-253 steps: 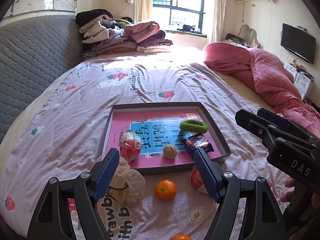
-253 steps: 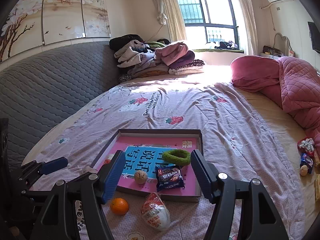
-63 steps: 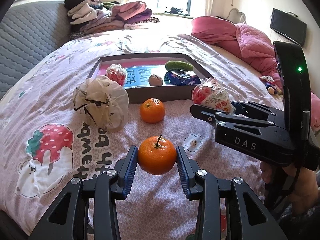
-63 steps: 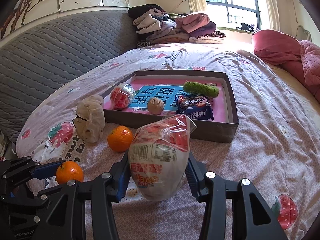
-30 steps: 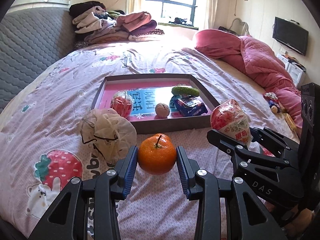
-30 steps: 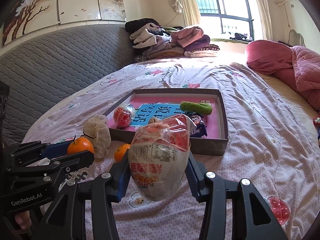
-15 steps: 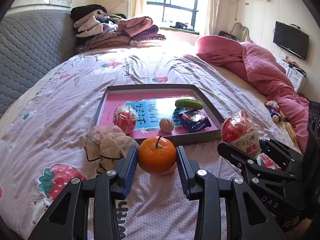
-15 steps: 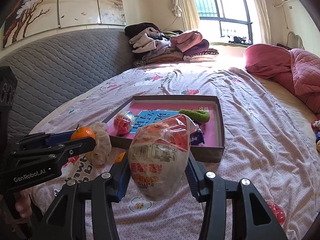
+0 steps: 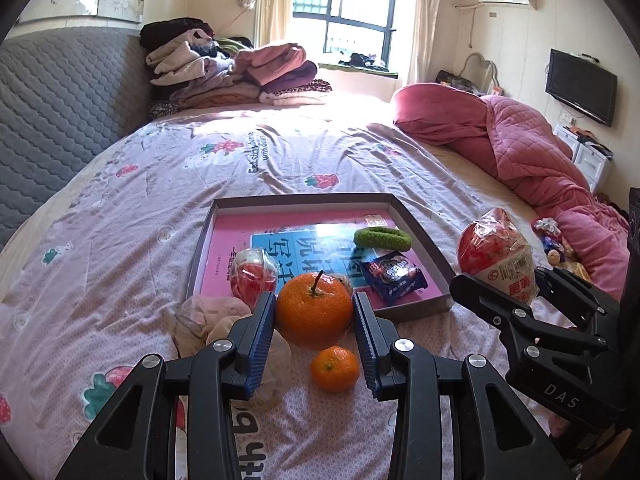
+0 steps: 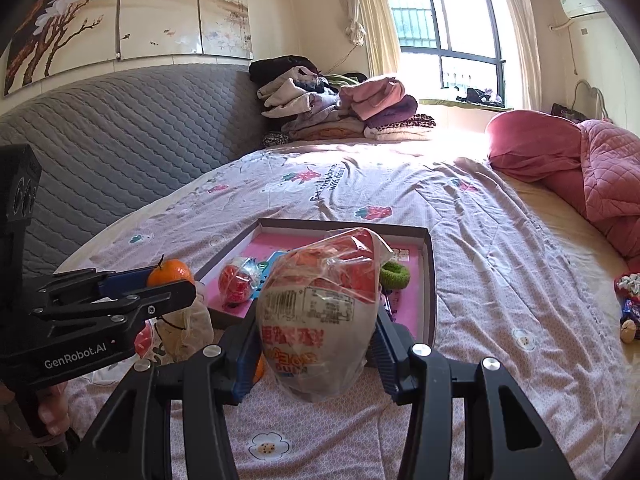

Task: Organize objects
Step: 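Lift and carry the mandarin with the left tool while the right tool carries the package toward the tray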

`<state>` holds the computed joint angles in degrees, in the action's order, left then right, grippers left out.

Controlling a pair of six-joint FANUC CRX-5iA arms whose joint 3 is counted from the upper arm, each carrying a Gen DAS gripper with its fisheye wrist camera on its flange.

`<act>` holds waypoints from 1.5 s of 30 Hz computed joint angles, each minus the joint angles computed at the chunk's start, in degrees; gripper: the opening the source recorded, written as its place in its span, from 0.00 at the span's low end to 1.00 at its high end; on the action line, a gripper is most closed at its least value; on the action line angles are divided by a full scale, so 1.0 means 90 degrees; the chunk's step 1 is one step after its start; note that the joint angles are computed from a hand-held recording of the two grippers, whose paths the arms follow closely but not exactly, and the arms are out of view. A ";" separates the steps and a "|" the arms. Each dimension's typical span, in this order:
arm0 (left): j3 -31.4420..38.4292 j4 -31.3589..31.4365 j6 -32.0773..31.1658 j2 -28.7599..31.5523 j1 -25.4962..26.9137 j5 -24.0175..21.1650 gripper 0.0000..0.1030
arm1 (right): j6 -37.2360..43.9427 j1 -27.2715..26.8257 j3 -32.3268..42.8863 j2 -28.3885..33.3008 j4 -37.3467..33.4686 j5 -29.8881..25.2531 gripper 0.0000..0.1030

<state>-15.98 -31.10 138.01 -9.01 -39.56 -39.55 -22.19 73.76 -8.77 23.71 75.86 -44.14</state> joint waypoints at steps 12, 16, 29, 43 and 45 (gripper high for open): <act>0.0476 -0.0252 -0.0110 0.0197 0.0225 -0.0121 0.39 | 0.0325 -0.0374 0.0283 0.0034 0.0328 0.0210 0.48; 0.0643 -0.0219 -0.0169 0.0304 0.0350 -0.0107 0.39 | 0.0464 -0.0459 0.0336 0.0054 0.0302 0.0243 0.48; 0.1150 -0.0025 -0.0447 0.0936 0.0587 0.0034 0.39 | 0.0679 -0.0704 0.0327 0.0074 0.0276 0.0390 0.48; 0.1544 0.0157 -0.0535 0.1674 0.0714 0.0135 0.39 | 0.1258 -0.0895 0.0562 0.0350 -0.0161 0.0598 0.48; 0.1622 0.0150 -0.0566 0.1782 0.0717 0.0086 0.39 | 0.1365 -0.0909 0.0604 0.0394 -0.0235 0.0625 0.48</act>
